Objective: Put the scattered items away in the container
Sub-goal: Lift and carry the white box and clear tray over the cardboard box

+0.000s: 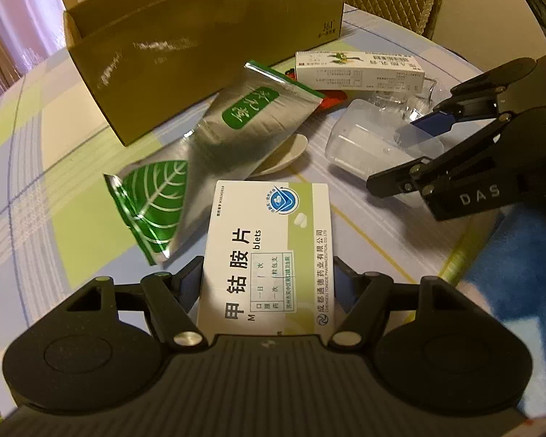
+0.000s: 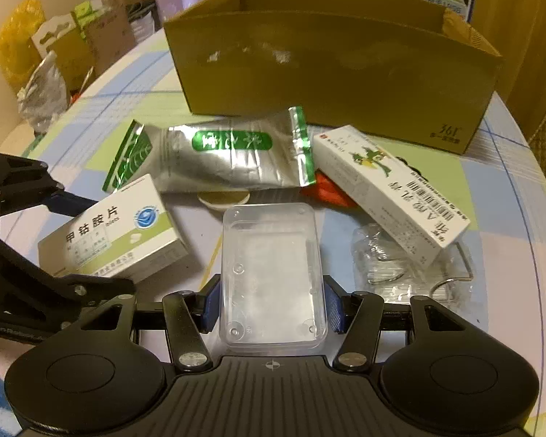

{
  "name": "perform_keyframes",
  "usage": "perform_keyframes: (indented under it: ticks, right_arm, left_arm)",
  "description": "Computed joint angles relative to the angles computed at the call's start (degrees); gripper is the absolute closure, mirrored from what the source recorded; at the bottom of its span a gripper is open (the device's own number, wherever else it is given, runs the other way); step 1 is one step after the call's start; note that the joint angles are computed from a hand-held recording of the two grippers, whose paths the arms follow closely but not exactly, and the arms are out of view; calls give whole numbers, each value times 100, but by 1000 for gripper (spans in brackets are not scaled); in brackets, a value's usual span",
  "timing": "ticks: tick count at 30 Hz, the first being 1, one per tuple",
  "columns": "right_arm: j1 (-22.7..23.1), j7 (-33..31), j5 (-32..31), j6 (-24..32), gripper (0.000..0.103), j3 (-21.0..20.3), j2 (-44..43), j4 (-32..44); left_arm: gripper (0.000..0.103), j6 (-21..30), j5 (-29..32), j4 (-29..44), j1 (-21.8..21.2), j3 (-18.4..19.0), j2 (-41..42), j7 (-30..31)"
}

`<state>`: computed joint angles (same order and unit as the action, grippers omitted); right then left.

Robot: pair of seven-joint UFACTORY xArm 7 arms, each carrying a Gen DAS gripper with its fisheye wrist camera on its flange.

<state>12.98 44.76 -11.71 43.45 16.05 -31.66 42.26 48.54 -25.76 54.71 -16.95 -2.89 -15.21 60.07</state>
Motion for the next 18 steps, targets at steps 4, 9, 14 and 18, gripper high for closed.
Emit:
perform_keyframes:
  ticks: [4, 9, 14, 18]
  right_arm:
    - [-33, 155, 16, -6, 50, 17, -173, -51]
    - [-49, 306, 108, 42, 50, 25, -349, -67]
    - [-63, 446, 187, 241, 50, 58, -677, -63]
    - [-84, 486, 225, 442, 50, 84, -916, -15]
  left_arm:
    - [36, 33, 29, 16, 40, 24, -135, -90]
    - [36, 36, 90, 83, 96, 19, -267, -514]
    - [36, 115, 43, 171, 118, 28, -422, -1173]
    - [36, 114, 23, 191, 94, -9, -566, -1751]
